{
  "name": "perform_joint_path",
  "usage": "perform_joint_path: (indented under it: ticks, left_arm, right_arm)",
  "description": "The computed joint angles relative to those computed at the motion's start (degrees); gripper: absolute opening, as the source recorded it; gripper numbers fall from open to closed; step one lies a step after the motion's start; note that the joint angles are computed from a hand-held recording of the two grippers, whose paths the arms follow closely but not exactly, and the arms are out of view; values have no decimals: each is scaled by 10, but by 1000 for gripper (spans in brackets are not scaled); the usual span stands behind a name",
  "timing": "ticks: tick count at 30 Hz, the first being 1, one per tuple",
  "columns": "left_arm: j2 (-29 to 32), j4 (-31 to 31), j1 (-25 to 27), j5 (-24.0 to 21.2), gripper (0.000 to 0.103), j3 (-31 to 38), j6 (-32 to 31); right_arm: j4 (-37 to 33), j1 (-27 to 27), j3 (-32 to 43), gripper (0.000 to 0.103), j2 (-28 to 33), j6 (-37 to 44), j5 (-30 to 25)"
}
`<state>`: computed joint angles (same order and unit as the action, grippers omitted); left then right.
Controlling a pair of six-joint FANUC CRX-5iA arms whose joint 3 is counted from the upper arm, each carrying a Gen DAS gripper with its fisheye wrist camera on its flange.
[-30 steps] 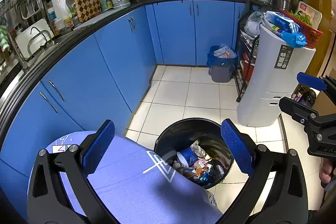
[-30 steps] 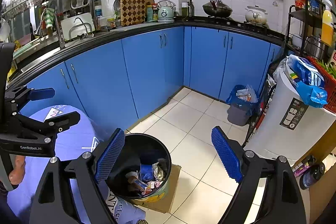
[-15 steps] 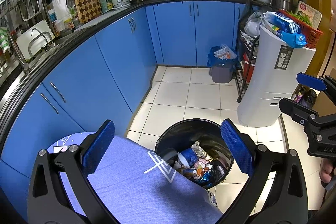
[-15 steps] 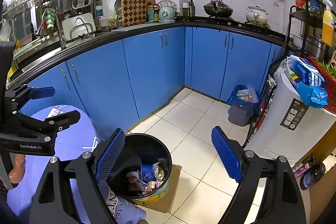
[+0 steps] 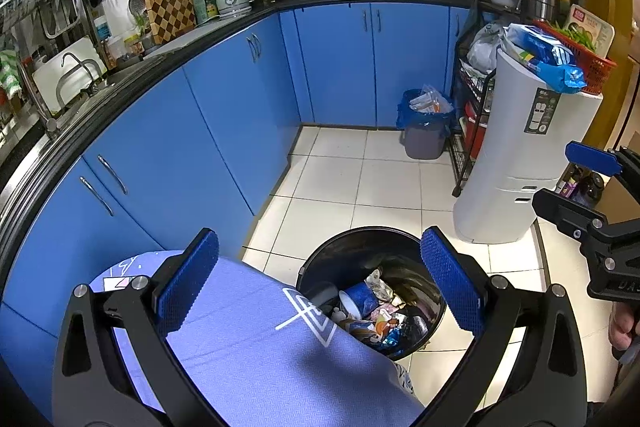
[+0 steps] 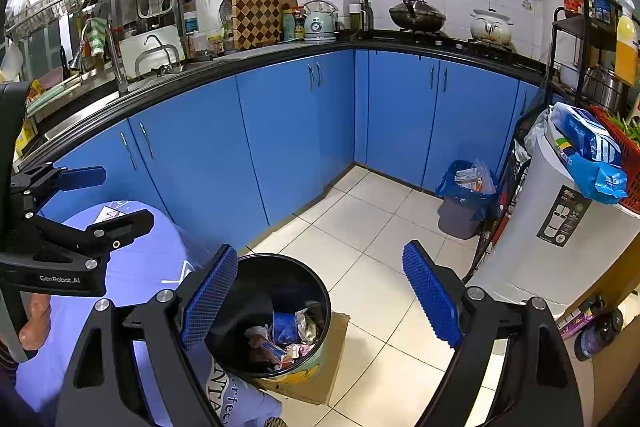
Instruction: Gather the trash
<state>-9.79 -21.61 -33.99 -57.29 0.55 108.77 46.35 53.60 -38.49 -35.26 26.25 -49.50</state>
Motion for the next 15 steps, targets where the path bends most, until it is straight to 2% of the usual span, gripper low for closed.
perform_joint_path:
  ticks: [4,7,10,15]
  left_arm:
    - [-2,10,6,4,99,-3,1]
    - [2,-12,-5,-5,99,5,17]
    - [0,-6,-5,0,99,1,7]
    - [6,-38,-26,-13,99,11,13]
  right_arm:
    - [1,0,-1,83,-1,-1,1]
    - [-1,-2,1,83,-1,0,3]
    - [-4,-4,1,83,-2,2,4]
    - [-4,-5,1,83,-3,4,5]
